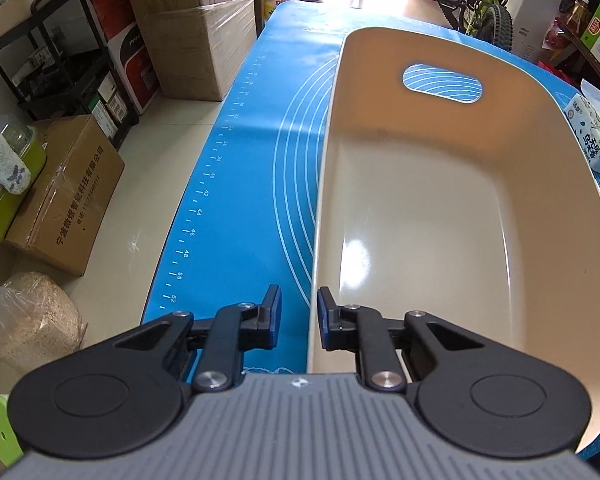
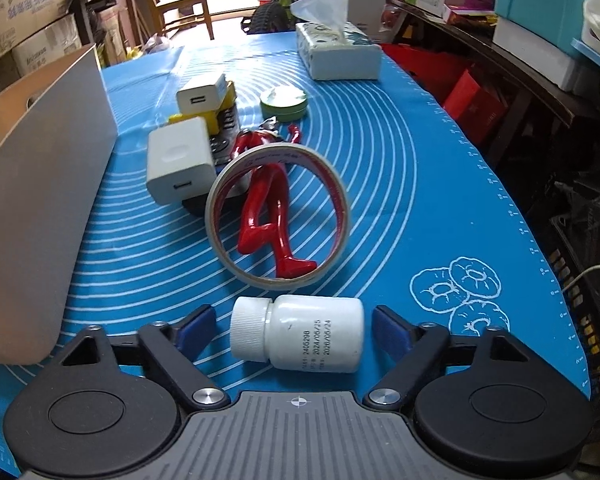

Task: Organize rigid objects
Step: 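Move the left tool over the beige bin while the right tool approaches the white pill bottle, then close the right gripper on the white pill bottle and lift it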

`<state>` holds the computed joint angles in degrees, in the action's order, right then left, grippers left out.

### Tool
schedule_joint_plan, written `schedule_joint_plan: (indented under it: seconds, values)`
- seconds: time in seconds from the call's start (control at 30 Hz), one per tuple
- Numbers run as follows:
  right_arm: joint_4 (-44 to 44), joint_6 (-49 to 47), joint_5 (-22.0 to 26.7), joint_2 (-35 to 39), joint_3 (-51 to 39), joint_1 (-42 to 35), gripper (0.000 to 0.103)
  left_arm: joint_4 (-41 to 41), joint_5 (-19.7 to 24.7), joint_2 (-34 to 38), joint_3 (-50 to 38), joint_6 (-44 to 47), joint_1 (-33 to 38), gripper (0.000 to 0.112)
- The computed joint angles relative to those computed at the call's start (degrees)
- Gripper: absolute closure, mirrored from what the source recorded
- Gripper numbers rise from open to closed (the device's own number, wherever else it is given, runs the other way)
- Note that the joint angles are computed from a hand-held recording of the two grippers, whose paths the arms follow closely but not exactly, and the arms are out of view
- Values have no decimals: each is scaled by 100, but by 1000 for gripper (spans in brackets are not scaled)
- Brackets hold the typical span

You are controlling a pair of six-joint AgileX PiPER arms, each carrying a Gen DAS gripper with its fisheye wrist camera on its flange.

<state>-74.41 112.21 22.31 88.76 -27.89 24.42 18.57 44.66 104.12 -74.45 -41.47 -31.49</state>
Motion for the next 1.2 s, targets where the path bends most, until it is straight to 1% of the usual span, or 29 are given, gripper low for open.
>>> schedule_joint_plan:
  seconds: [0.03, 0.1, 0.3, 0.47, 0.63, 0.77, 0.87, 0.9, 1.0, 1.1, 1.17, 1.2]
  values:
    - [25, -40, -25, -4, 7, -39, 30, -6, -8, 0, 0, 4, 5, 92]
    - [-51, -24, -65, -56, 47, -61, 39, -2, -9, 0, 3, 6, 4, 92]
    - [-147, 164, 155, -265, 120, 78, 39, 6, -32, 13, 11, 7, 5, 92]
    - [113, -94, 565, -715, 75, 210, 39, 65, 27, 45, -23, -26, -40, 92]
    - [200, -517, 918, -1127, -285, 377, 39, 89, 0, 52, -24, -111, -57, 92]
    - [160, -961, 843, -1201, -770, 447, 39, 61, -44, 17, 22, -92, -31, 92]
    - [295, -1509, 633, -1006, -1285, 463, 39, 28, -138, -52, 104, -90, 7, 93]
    - [347, -1687, 487, -906, -1469, 439, 39, 32, -166, -66, 121, -98, 15, 93]
    - [170, -1701, 69, -542, -1959, 431, 39, 105, -212, -100, 185, -142, -5, 93]
    - [155, -1929, -96, -40, -2550, 605, 39, 98, -200, -106, 203, -127, -15, 93]
    - [362, -2260, -162, 304, -2915, 763, 39, 59, -177, -86, 177, -82, -3, 93]
    - [603, -2571, -195, 466, -3102, 811, 39, 45, -167, -79, 165, -66, 2, 93]
